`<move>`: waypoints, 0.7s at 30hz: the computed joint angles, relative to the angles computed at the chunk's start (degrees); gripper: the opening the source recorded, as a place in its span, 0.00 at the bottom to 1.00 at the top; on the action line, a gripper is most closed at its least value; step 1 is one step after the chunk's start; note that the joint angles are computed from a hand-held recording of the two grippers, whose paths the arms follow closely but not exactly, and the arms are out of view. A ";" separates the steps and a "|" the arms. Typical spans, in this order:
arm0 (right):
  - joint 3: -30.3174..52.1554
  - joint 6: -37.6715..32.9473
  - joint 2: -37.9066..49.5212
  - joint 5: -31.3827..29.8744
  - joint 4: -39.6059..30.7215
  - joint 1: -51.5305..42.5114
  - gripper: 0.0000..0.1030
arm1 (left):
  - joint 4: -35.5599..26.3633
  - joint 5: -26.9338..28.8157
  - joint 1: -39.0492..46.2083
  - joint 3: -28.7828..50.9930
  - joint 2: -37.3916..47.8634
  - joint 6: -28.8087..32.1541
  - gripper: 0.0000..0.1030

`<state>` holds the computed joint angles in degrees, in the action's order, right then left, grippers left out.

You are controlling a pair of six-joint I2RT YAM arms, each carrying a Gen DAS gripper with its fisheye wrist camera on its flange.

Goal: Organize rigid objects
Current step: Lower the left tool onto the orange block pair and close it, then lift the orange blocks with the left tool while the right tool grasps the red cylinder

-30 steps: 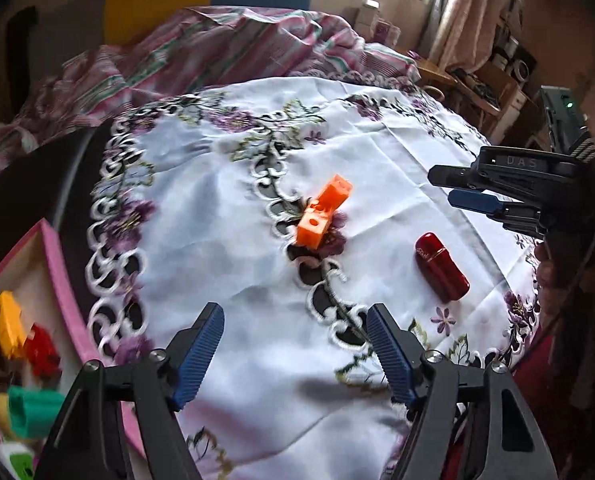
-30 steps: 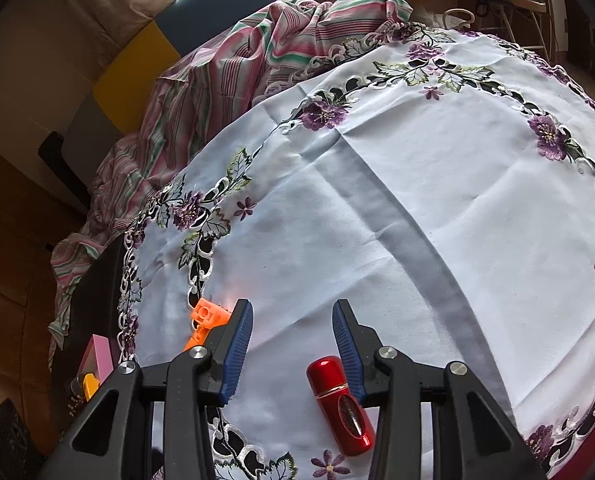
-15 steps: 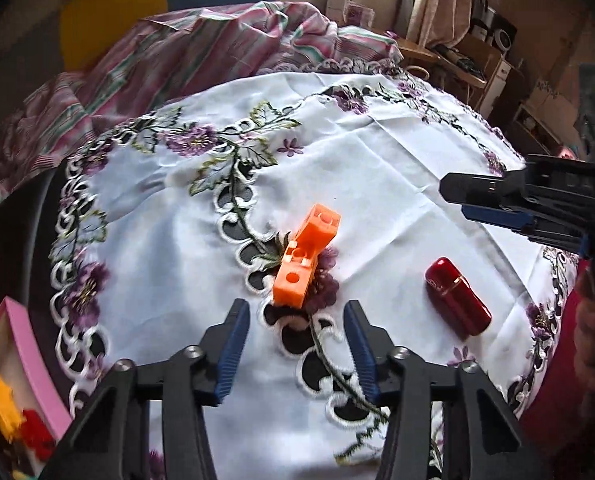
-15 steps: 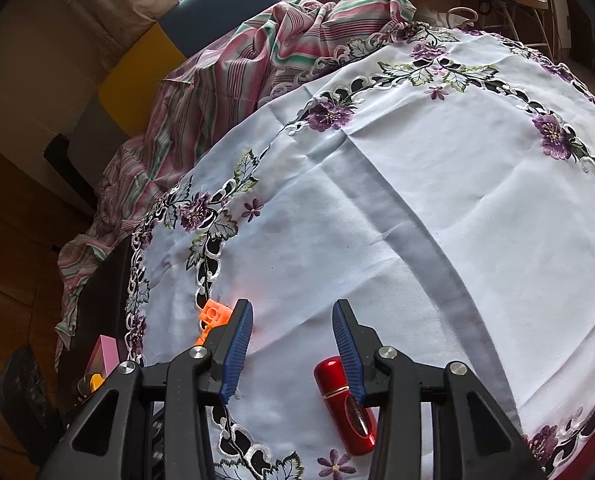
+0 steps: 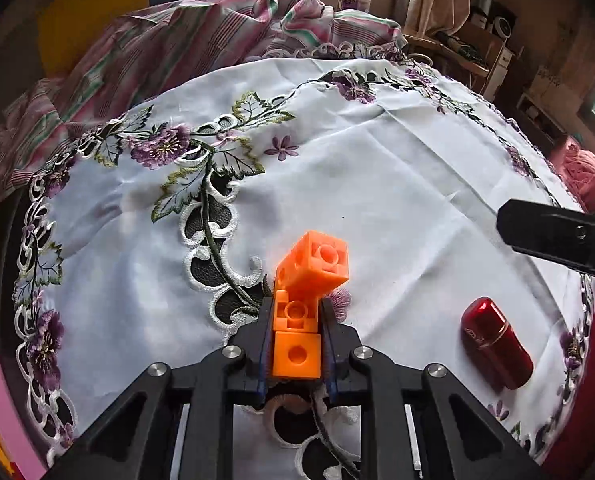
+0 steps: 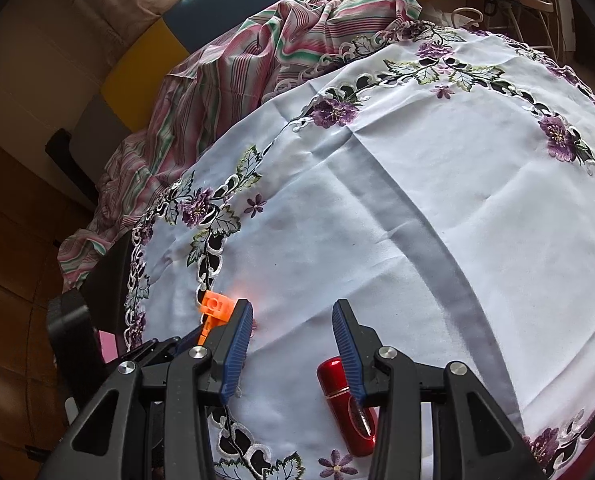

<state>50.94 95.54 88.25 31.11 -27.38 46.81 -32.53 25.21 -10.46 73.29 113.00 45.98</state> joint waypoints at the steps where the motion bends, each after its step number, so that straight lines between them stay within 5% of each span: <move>1: 0.16 -0.27 0.18 -0.10 -0.06 -0.07 0.41 | -0.33 0.42 0.31 -0.09 -0.33 -0.15 0.20; 7: 0.73 -1.11 0.82 -0.75 -0.34 -0.34 0.41 | -1.49 7.48 6.73 -4.92 -8.98 0.37 0.20; 13: 0.84 -1.28 1.22 -1.75 -0.63 -0.62 0.40 | -5.68 7.75 15.42 -9.25 -12.34 2.49 0.20; 21: 0.78 -0.97 1.50 -2.56 -0.98 -0.85 0.40 | 7.48 5.34 17.68 -20.77 -13.34 5.50 0.20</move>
